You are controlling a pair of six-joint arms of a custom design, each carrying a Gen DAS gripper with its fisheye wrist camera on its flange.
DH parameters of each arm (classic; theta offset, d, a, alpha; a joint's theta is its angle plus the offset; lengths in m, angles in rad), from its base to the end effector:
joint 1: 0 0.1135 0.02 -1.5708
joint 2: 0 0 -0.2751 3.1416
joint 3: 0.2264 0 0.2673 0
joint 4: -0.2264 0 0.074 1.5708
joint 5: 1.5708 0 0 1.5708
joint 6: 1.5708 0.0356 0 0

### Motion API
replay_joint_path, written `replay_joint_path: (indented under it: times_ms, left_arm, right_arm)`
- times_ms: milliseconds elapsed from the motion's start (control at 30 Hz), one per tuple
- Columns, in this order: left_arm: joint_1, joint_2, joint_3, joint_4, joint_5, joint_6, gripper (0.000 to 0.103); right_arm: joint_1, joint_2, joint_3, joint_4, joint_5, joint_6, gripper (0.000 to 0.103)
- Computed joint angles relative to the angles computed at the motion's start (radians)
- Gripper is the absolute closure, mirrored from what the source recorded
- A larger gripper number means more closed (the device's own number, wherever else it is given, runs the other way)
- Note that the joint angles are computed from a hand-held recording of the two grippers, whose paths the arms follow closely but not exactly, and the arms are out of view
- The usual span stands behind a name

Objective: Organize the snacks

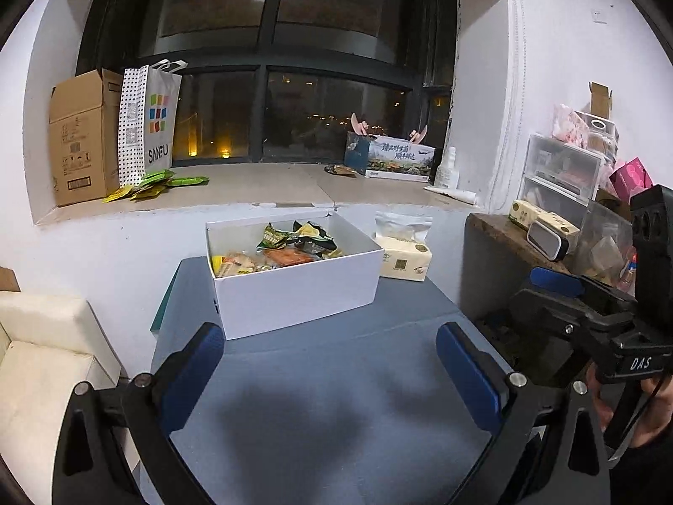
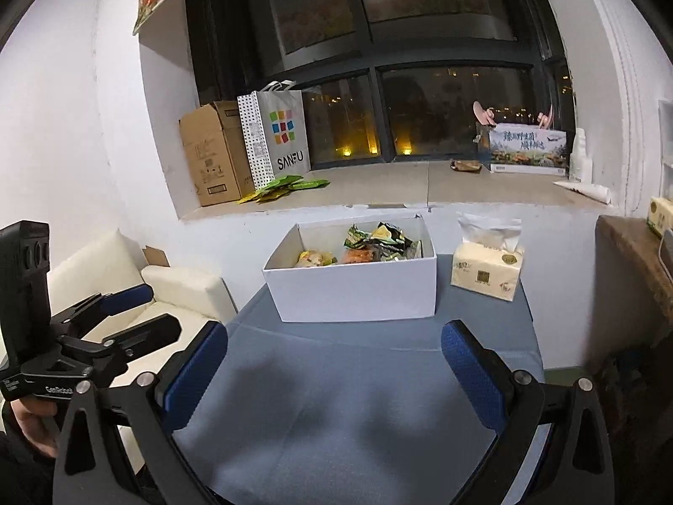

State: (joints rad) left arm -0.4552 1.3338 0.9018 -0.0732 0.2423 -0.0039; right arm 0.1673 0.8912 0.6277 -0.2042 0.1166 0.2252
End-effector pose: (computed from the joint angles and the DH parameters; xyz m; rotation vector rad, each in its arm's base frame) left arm 0.2765 -0.1449 0.2738 0.6162 2.0110 -0.5302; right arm 0.2096 0.0312 0.2683 0.1320 2.0332 0.1277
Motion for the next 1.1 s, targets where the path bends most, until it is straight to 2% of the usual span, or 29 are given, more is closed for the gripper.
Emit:
replay_joint_path:
  times_ms: [1100]
  left_arm:
    - [-0.001,0.015,0.002,0.007,0.009,0.004,0.0]
  right_arm:
    - [0.031,0.004,0.006,-0.015,0.037,-0.012,0.0]
